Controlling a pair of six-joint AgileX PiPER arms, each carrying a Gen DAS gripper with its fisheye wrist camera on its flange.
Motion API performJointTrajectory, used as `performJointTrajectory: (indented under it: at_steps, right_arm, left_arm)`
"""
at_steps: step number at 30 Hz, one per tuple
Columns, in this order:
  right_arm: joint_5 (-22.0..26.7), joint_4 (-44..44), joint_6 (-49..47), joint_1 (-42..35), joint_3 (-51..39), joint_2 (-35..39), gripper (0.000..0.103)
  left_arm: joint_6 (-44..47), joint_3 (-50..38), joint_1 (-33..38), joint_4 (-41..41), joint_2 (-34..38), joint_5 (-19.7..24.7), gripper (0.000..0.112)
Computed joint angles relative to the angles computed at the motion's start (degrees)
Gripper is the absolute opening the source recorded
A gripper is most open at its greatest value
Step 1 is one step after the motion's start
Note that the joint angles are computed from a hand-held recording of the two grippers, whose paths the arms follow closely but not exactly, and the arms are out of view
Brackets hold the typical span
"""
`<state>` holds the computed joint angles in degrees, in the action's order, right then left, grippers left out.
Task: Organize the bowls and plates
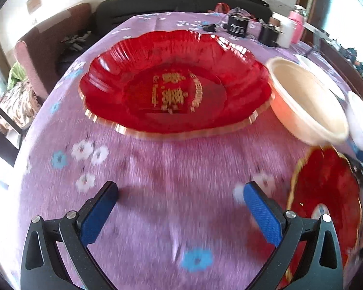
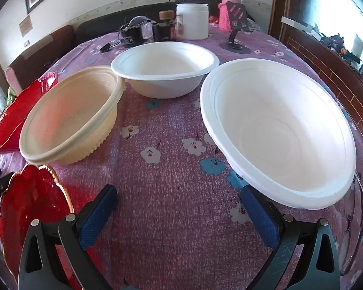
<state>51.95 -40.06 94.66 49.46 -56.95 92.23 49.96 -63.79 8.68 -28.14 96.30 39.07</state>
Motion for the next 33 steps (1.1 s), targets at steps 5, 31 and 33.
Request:
performJointTrajectory:
  at_steps: [5, 31, 33]
  right_arm:
    - [-8.38, -3.78, 6.23, 3.14, 7.42, -8.75, 0.103]
    - [-36.15, 3.5, 2.08, 1.75, 15.05, -13.28, 0.049]
    - [-36.95, 6.98, -1.55, 1.45, 14.19, -11.81, 0.035]
  left_arm:
    - [11.59, -0.29, 8.49, -9.24, -1.33, 14.02, 0.103]
    - [12.54, 3.14, 1.76, -9.47, -5.24, 23.19, 0.045]
    - [11.85, 3.5, 0.71, -9.38, -5.04, 22.44, 0.041]
